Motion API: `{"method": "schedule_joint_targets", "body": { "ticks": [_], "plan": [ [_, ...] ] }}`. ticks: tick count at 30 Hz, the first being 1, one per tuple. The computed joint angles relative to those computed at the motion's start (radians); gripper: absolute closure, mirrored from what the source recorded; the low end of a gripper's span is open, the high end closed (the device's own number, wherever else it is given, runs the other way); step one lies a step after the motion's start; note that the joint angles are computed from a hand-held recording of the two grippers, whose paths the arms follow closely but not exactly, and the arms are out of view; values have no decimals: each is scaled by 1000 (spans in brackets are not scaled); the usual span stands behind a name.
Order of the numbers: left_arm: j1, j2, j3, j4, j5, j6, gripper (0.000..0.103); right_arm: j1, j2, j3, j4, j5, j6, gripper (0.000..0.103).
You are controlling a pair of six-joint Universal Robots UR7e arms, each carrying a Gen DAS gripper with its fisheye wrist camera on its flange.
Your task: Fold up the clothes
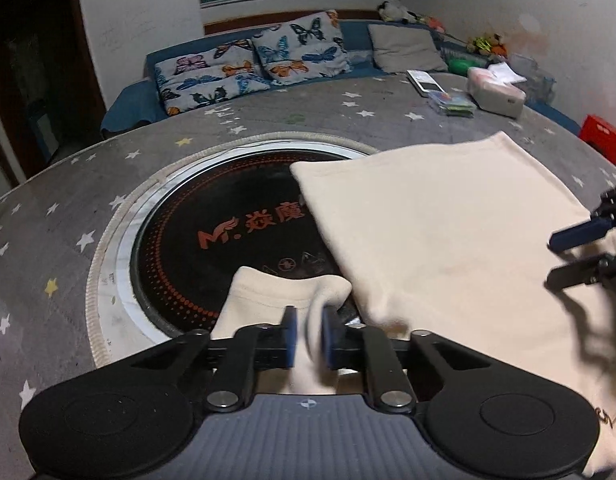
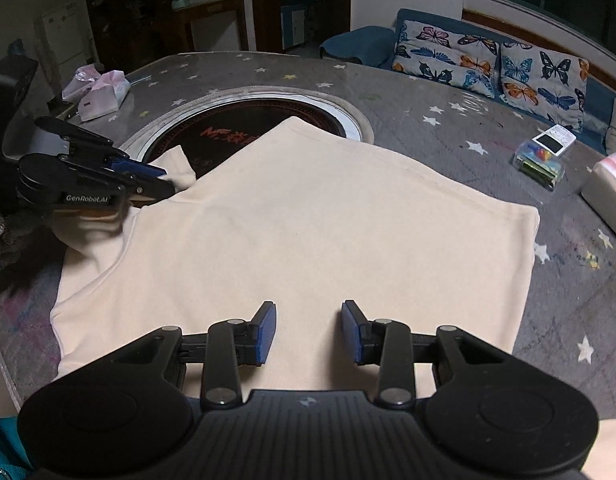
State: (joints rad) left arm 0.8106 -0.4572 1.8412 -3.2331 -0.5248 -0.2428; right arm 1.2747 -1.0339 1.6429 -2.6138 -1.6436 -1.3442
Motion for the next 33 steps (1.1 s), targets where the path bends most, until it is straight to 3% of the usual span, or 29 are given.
{"method": "schedule_joint_targets", "body": {
  "ticks": [5,8,13,17,20,21,24,26,27,28,33],
  "plan": [
    [-20,-13,44,-98,39,-50,95,0,-1,8,-12,0,-3,64],
    [-44,-30,98,-201,95,-87,96,1,-2,13,-20,-4,-3,63],
    [-102,-84,241,-343,228,-245,96,2,-9,27,-32,-7,-9,61],
    [-131,-154,375,-219,321,-541,96,3,-17,43,-44,-12,-22,61],
    [-120,-232,436,-5,291,-767,96,9,-34,64,-37,-7,-42,61],
    [-118,-240,443,12,274,-787,96,11,-41,71,-31,-4,-49,61],
    [-105,-234,433,-33,233,-750,89,21,-76,103,30,17,-94,61],
    [-94,-226,412,-53,217,-722,70,28,-97,123,70,27,-130,61],
    [-89,-224,400,-49,213,-715,50,33,-108,136,95,32,-157,61],
    [-85,-216,390,-56,214,-695,46,38,-119,149,116,36,-180,62],
    [-49,-171,321,-78,190,-569,47,60,-145,201,182,24,-262,62]
  ]
}}
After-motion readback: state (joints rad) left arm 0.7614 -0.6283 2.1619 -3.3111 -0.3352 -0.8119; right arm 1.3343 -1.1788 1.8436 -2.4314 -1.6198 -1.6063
